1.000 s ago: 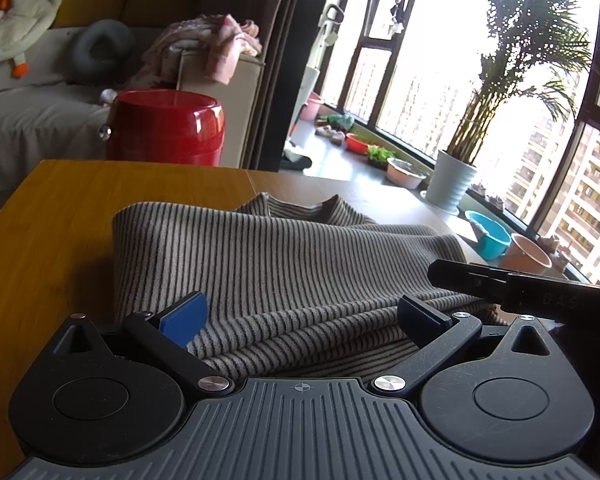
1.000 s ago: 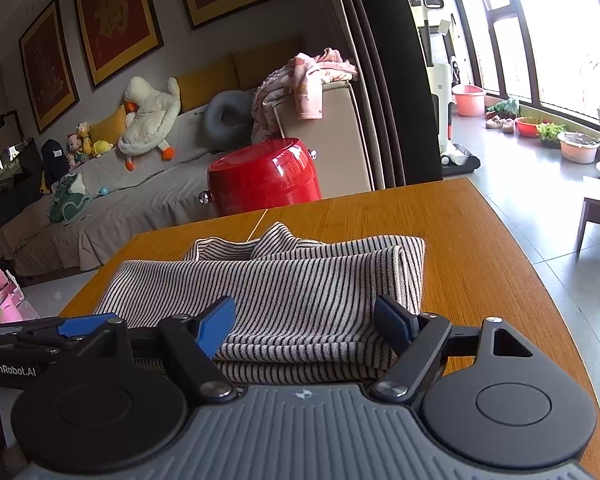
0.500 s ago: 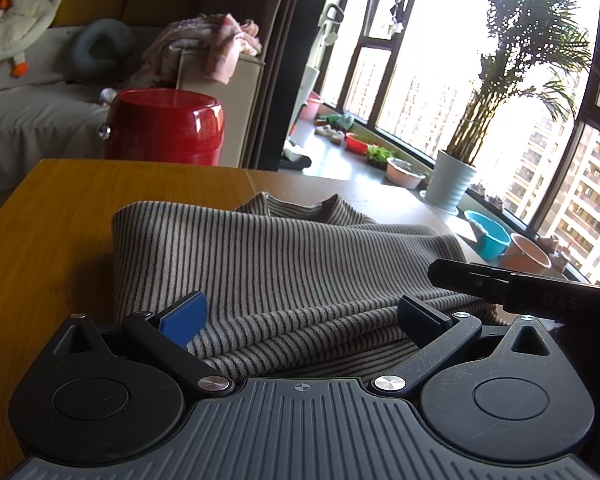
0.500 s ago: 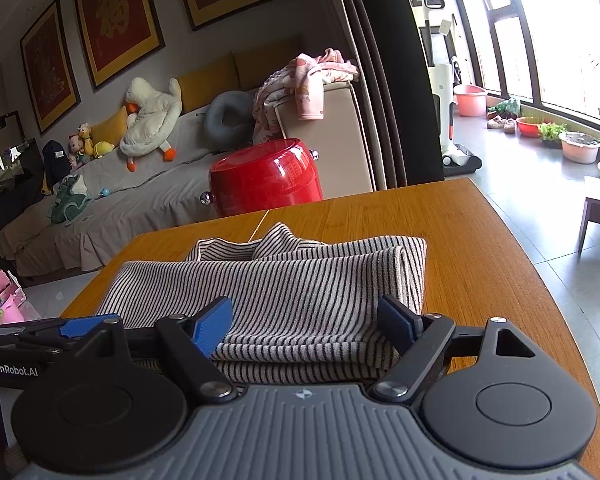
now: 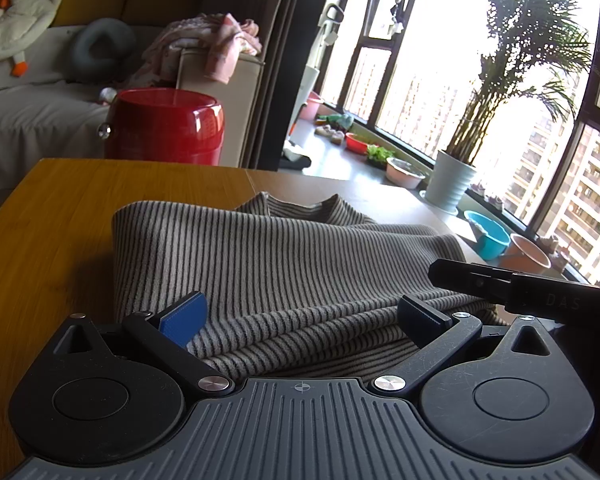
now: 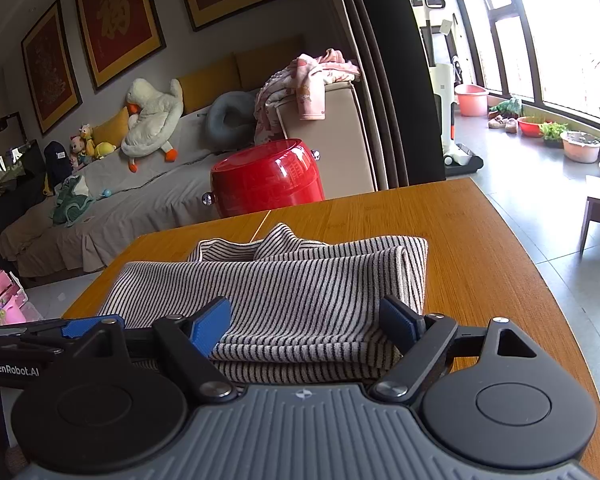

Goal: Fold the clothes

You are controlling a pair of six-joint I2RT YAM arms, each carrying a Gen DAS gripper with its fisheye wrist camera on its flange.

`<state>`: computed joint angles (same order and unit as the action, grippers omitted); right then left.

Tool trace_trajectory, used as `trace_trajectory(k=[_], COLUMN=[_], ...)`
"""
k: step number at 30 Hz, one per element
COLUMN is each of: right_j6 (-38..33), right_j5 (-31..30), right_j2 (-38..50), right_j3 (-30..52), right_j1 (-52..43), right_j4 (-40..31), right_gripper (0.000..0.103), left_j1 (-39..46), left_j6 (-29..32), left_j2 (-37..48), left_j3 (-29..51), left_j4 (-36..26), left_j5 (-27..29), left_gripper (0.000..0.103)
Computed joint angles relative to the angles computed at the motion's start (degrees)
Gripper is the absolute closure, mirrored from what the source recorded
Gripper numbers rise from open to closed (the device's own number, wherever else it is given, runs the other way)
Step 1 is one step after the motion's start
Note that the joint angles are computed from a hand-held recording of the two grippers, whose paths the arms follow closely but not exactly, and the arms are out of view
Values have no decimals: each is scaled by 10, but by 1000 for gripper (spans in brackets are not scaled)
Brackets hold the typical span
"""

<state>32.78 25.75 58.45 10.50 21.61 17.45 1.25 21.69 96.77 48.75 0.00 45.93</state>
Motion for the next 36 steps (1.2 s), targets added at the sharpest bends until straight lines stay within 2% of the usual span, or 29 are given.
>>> trace_trajectory(k=[28, 36], right_j6=[3, -7], right_j5=[-1, -19], right_j2=[-6, -8], right_j3=[-4, -1], right_j1=[2, -7], right_j4=[2, -4], right_gripper=[19, 16], left_j1=[1, 7], left_j6=[1, 7], left_j2=[0, 0], left_j3=[-2, 0], left_j4=[-2, -9], left_j5=[3, 8], left_gripper=[0, 0])
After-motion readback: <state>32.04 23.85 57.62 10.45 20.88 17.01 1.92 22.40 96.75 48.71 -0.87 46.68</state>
